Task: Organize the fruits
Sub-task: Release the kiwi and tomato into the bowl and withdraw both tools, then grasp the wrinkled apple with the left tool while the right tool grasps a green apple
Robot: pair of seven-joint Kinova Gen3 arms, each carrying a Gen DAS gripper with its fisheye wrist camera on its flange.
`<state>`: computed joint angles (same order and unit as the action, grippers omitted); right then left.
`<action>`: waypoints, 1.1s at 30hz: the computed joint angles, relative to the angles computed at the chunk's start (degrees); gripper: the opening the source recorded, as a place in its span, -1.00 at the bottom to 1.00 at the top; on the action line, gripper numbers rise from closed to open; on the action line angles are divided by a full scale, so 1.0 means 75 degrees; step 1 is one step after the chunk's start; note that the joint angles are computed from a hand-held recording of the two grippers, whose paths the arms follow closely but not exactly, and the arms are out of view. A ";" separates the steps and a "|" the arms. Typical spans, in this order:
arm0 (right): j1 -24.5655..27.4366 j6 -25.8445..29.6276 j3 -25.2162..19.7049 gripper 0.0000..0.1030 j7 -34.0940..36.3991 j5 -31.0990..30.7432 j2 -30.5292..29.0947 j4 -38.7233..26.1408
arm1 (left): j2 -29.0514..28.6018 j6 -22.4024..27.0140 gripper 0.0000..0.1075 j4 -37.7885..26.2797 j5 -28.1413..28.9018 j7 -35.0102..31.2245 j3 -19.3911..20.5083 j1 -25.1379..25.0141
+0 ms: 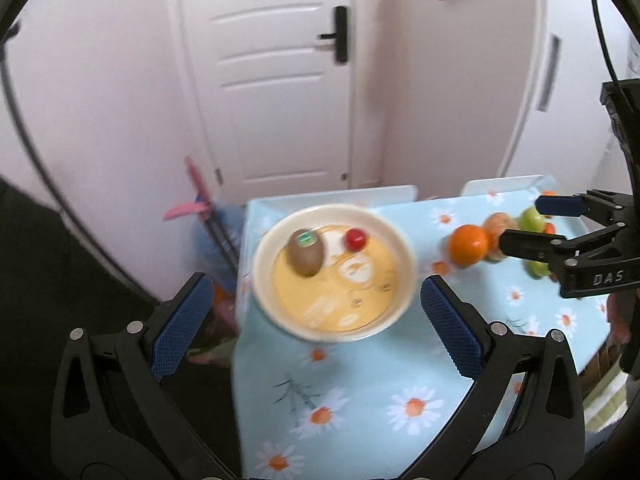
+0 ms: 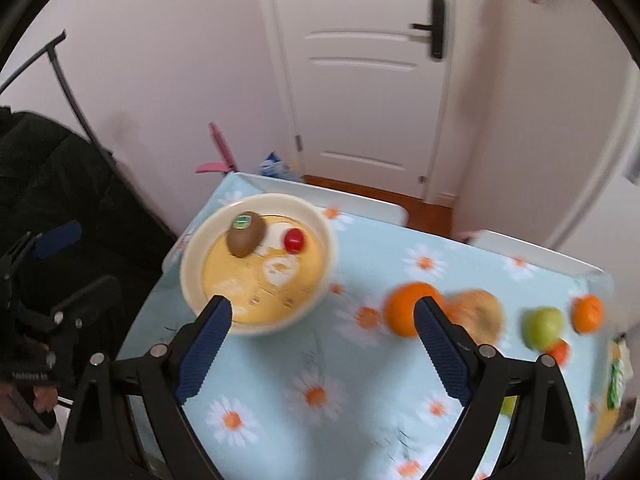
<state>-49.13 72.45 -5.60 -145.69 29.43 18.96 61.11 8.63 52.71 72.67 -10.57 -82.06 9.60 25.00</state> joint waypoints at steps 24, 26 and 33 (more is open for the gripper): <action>0.2489 -0.1156 -0.0918 0.76 0.0774 -0.0975 -0.2939 0.4240 | 0.2848 0.1184 0.92 -0.3580 0.0065 -0.1880 0.0020 0.2306; 0.2680 -0.1466 -0.0952 0.76 0.1131 -0.1109 -0.2989 0.4544 | 0.3176 0.1377 0.92 -0.3951 0.0121 -0.2207 -0.0041 0.2445; 0.3123 -0.2322 -0.0995 0.76 0.1650 -0.1352 -0.3131 0.5272 | 0.4312 0.2271 0.92 -0.5359 0.0341 -0.3340 -0.0296 0.2804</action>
<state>-25.71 55.03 -13.06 -133.31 19.29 -4.52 100.65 40.97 69.75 32.48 -8.01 -107.11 7.38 46.03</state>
